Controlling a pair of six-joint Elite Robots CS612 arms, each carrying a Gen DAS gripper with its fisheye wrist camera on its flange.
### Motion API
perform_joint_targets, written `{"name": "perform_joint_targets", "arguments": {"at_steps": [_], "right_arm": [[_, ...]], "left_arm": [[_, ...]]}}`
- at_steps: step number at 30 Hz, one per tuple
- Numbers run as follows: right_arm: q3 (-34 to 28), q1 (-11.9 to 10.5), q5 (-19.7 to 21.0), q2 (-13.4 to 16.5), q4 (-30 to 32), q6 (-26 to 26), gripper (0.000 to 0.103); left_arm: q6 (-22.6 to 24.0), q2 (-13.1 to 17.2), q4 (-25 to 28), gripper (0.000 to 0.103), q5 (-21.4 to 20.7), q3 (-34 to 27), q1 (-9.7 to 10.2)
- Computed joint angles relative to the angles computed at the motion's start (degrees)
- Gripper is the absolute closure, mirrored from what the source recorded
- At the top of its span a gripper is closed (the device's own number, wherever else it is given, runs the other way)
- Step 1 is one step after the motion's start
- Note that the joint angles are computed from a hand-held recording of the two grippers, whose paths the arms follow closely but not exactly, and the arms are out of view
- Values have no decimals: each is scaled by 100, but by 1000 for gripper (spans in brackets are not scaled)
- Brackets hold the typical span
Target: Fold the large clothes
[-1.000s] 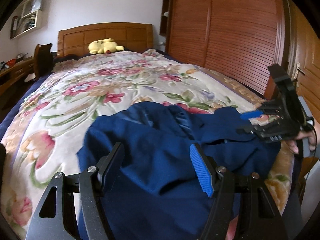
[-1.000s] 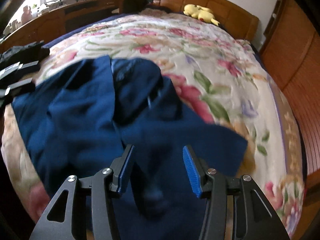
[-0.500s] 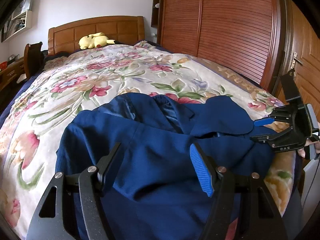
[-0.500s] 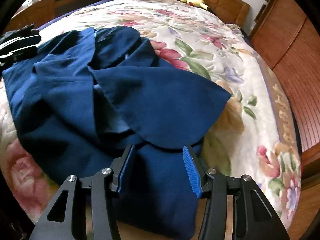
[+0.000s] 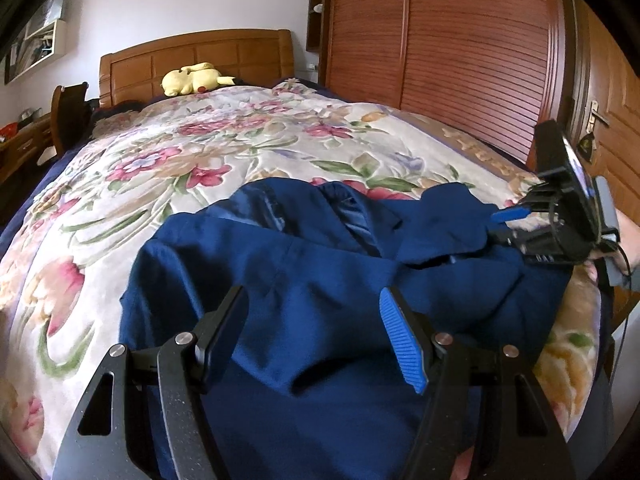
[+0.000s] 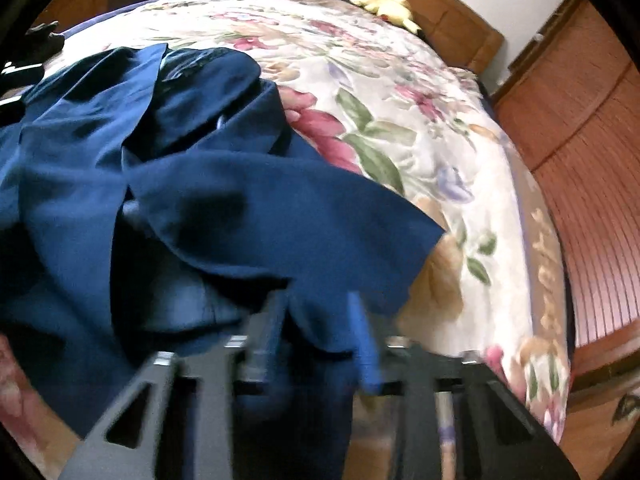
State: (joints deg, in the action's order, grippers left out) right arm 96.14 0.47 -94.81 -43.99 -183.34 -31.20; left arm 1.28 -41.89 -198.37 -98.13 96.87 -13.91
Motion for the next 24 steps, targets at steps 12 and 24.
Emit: {"name": "perform_joint_targets", "arguments": {"at_steps": [12,24], "right_arm": [[-1497,374,-333,630,-285,-358,97],[-2008,533,-311,785,484,418,50]], "left_arm": [[-126,1,-26,34,50,15,128],[-260,11,-153,34,74,-14,235]]}}
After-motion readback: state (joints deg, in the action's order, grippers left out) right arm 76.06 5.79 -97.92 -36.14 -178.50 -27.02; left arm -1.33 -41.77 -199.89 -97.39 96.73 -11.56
